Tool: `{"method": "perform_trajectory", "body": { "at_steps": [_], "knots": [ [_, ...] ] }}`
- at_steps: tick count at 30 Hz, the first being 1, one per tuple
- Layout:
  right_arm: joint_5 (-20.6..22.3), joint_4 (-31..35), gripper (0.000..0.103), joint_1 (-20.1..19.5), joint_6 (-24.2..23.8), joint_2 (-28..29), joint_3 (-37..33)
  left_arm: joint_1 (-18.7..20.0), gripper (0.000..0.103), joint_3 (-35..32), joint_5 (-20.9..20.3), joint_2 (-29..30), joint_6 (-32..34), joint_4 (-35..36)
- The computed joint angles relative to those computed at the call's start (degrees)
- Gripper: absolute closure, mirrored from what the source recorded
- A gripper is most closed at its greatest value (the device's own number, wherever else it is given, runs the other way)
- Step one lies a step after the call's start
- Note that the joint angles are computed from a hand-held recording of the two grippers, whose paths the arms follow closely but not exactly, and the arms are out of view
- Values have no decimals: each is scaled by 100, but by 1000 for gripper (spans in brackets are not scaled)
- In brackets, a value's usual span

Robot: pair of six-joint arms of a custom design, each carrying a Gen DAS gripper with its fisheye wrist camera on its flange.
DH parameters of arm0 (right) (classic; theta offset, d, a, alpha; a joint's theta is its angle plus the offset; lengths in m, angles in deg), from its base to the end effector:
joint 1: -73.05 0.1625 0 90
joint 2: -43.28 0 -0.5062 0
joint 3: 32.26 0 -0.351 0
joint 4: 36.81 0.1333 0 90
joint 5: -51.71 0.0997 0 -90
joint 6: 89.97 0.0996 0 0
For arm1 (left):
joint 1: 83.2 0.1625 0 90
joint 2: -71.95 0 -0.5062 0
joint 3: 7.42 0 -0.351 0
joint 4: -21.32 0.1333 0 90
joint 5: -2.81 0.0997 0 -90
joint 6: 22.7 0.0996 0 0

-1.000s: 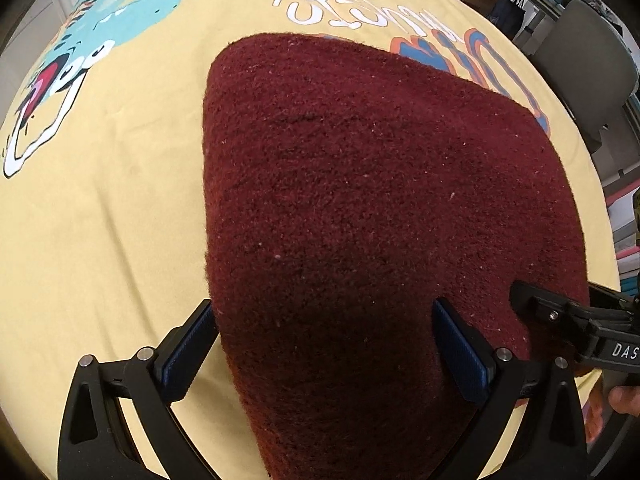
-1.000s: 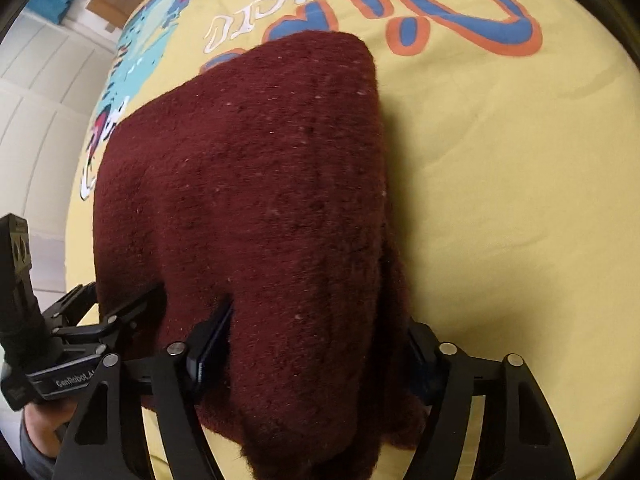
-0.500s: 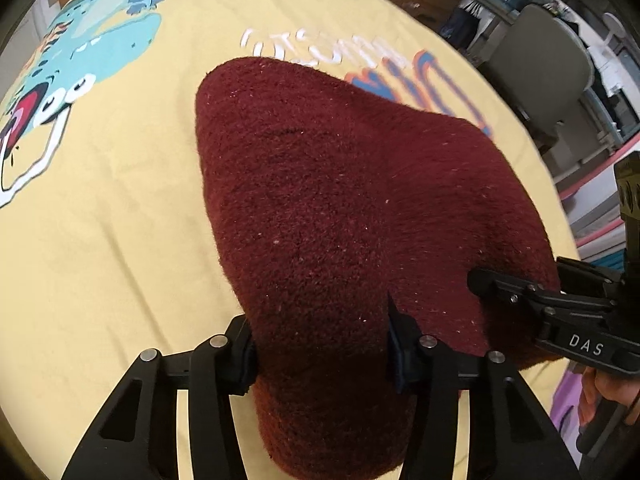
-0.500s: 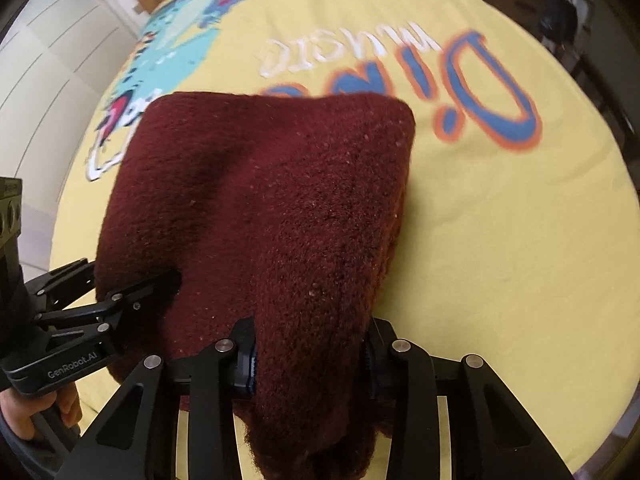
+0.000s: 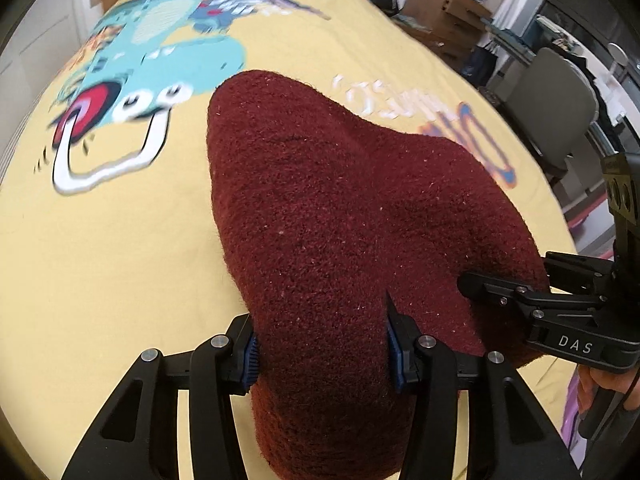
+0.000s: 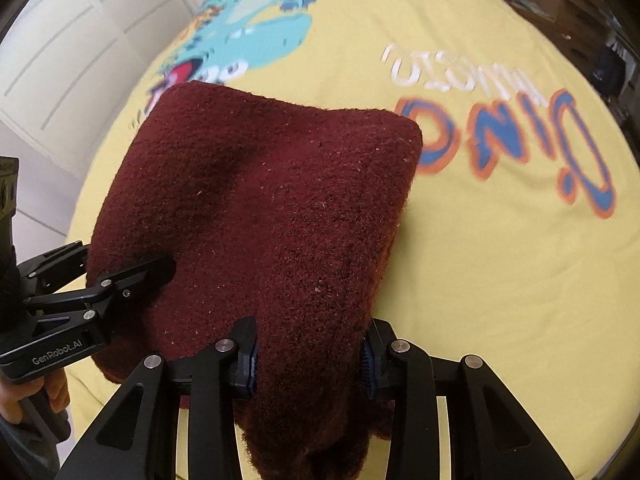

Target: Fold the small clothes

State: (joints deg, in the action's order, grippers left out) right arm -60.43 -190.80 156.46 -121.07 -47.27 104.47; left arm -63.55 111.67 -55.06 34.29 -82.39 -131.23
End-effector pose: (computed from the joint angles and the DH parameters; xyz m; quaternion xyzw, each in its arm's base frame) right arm 0.0537 -0.3699 0.3581 0.1768 -0.9538 0.0825 0.2286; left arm -0.4272 -0.3503 0.0126 0.1332 0.9396 -0.1809 0.2581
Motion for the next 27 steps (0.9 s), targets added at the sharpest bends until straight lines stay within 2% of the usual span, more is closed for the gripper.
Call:
{"method": "perform_trajectory", "body": {
  "at_steps": [4,6,7,9,16,18,20,23,27],
  "knots": [
    [-112,-507,58,-155,-132,266,250,169,56,413,-237,136,-299,-465],
    [-19,-413,51,-230,-43,251,187,172,51,654,-200,168,-429,-754],
    [50,-367,49,-271,18,242,147,154,44,722,-168,159,-471,-831],
    [62,-505,37,-297,-15,224,186,158,41,731,-157,131,-587,-775],
    [-17,-797,21,-157,-268,-184,345,156,33,881,-435,-331,-1064,-505],
    [-24,-869,20,-143,-442,-347,419,-50,24,963,-301,-623,-1279,-62],
    [82,-1051,16,-223,-650,-506,556,-245,1,987,-189,-798,-1422,378],
    [168,-1313,0,-366,-821,-615,735,-409,1,1103,-86,-857,-1541,457],
    [207,-1749,0,-625,-1076,-660,931,-451,1,1183,-11,-767,-1767,473]
  ]
}}
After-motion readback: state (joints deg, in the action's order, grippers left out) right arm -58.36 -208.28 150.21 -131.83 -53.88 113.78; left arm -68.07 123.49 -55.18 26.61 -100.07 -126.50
